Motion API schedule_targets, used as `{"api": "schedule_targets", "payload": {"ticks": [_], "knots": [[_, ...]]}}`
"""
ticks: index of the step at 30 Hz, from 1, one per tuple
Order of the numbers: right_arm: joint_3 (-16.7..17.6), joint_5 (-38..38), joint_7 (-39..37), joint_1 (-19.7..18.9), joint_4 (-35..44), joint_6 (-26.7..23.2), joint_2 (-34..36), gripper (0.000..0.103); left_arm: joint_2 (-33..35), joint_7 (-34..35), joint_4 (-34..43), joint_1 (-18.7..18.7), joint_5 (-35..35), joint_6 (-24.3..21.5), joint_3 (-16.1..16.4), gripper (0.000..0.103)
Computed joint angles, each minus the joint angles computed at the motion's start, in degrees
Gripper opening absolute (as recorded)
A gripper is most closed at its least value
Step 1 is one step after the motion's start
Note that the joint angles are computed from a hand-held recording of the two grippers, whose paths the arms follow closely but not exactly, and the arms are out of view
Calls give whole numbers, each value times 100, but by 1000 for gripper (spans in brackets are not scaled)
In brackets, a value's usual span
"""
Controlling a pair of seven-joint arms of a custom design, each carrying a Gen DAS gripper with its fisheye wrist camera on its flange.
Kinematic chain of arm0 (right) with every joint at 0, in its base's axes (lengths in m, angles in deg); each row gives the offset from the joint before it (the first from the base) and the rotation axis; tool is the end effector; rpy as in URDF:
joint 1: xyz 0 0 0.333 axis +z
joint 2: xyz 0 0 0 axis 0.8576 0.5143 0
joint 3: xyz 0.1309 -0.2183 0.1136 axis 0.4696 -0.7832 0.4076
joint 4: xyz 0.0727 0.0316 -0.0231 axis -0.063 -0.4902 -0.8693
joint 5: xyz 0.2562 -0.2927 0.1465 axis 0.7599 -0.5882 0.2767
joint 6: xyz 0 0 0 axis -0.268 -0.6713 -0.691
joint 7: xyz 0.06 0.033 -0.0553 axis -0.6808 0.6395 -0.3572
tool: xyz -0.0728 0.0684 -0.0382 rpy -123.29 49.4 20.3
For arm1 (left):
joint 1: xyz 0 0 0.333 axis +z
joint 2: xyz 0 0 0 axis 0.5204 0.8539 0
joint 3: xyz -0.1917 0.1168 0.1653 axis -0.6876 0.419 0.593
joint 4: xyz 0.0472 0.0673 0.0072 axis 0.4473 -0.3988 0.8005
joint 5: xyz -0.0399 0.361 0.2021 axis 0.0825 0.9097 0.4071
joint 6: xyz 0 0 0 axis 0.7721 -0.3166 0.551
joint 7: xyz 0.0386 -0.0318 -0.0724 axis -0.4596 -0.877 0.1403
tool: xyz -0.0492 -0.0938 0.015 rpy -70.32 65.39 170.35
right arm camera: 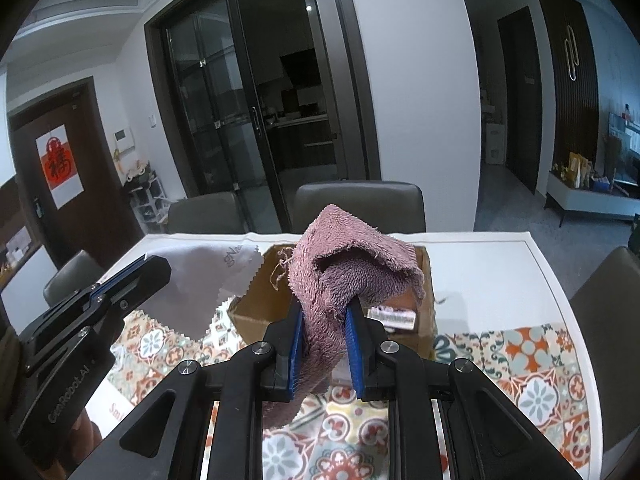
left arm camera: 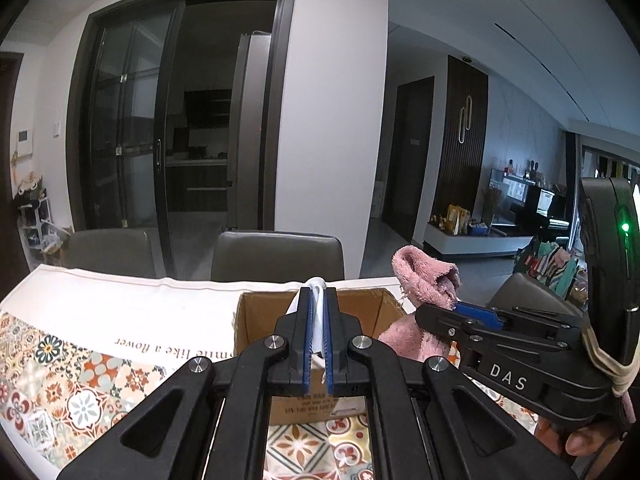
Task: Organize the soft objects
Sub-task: 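Lift and carry the white cloth and pink towel with both tools over the box, then open the left tool to drop the cloth while the right tool releases the towel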
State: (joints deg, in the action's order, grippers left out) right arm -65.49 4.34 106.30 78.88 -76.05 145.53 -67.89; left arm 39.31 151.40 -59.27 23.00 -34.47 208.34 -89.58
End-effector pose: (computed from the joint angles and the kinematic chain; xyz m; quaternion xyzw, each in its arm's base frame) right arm 0.5548 0.2863 0.6710 -0.6576 0.5766 -0.2435 0.4193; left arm 0.5426 -0.1311 0.6727 -0.5279 0.6325 -0.4659 0.3228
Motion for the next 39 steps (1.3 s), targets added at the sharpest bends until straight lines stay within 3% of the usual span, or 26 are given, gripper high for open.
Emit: {"api": "schedule_targets", "payload": {"ticks": [23,30,39], "knots": [[-375,361,-68,103,1572,-70,1556,21,1527,382,1319,347,-76,-188,-203,7],[-358,706,-374,76,2026,-279,2030,21,1927,211,1674,437,197,-486,-258,7],[-297,1193,-893,79,2791,-950,2720,22,2189,-40,1870,469,542,-728,-276,7]]}}
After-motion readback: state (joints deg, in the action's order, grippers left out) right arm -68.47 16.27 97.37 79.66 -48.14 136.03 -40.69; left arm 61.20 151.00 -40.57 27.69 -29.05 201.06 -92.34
